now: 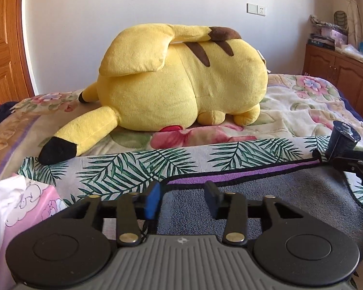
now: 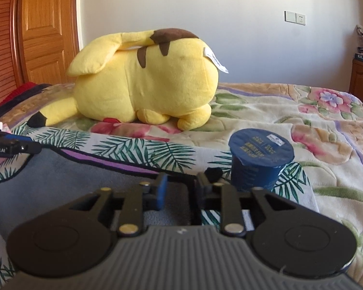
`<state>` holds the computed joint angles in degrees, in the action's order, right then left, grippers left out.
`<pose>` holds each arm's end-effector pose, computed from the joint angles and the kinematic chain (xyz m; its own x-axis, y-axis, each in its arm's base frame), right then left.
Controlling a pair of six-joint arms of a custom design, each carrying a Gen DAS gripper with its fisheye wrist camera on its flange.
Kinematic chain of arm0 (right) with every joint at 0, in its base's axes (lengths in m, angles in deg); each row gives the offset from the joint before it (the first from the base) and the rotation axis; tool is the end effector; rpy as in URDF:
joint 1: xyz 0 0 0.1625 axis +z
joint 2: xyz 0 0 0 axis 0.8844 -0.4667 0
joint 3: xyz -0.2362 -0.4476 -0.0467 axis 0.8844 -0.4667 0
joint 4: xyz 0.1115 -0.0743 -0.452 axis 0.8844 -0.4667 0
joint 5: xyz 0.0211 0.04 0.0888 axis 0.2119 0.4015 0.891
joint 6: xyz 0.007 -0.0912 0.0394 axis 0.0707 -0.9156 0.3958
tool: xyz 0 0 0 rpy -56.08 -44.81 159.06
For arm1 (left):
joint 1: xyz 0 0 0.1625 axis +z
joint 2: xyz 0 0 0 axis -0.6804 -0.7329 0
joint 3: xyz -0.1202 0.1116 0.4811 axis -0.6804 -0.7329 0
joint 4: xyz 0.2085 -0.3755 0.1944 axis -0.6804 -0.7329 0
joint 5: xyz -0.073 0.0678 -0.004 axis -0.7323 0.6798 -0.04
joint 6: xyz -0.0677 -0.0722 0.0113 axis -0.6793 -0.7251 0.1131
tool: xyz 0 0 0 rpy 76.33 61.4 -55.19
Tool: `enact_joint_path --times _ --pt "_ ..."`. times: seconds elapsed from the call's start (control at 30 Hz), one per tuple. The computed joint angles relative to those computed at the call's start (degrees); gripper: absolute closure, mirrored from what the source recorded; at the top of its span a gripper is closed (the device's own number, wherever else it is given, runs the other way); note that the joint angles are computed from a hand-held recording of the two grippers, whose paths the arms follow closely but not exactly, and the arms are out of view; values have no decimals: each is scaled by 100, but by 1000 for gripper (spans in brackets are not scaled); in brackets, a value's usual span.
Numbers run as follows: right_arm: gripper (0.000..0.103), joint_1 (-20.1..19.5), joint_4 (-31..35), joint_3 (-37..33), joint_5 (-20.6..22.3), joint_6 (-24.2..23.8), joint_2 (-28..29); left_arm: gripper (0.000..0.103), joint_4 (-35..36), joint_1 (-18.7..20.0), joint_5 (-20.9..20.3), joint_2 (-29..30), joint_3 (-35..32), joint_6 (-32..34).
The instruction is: Fold towel
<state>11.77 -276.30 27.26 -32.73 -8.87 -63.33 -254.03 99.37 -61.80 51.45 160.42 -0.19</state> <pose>-0.0640 -0.6832 0.2947 -0.7365 -0.0063 0.6764 -0.5984 0.4722 -0.6472 -0.3116 -0.8150 -0.0455 -0.6193 0.4097 -0.6698 0.7633 0.5139 -0.3915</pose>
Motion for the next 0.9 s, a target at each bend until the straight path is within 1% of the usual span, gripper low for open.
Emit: enact_joint_path --times 0.03,0.17,0.33,0.47,0.5,0.57,0.63,0.77,0.8,0.87,0.9 --pt "58 13 -15 38 -9 23 -35 70 -10 -18 23 -28 30 -10" --pt "58 94 93 195 -25 139 -231 63 -50 -103 45 -214 261 -112" --pt "58 274 74 498 -75 176 -525 50 -164 -266 225 -481 617 -155" --pt "58 414 49 735 -156 277 -775 45 -191 -397 295 -738 931 -267" --pt "57 445 44 797 -174 297 -841 42 -207 -432 309 -802 1011 -286" --pt "52 505 23 918 -221 337 -965 39 -238 -502 323 -930 1180 -323" --pt "50 556 22 1048 -227 339 -1095 35 -280 -575 328 -1051 1351 -342" --pt "44 648 -65 1266 -324 361 -1287 30 -402 -709 351 -1269 1669 -316" --pt "43 664 -104 1319 -332 371 -1321 27 -468 -743 357 -1313 1751 -284" --pt "33 683 -187 1424 -301 415 -1379 24 -587 -812 420 -1369 1905 -168" --pt "31 691 -246 1470 -292 428 -1395 24 -606 -847 470 -1389 1965 -129"
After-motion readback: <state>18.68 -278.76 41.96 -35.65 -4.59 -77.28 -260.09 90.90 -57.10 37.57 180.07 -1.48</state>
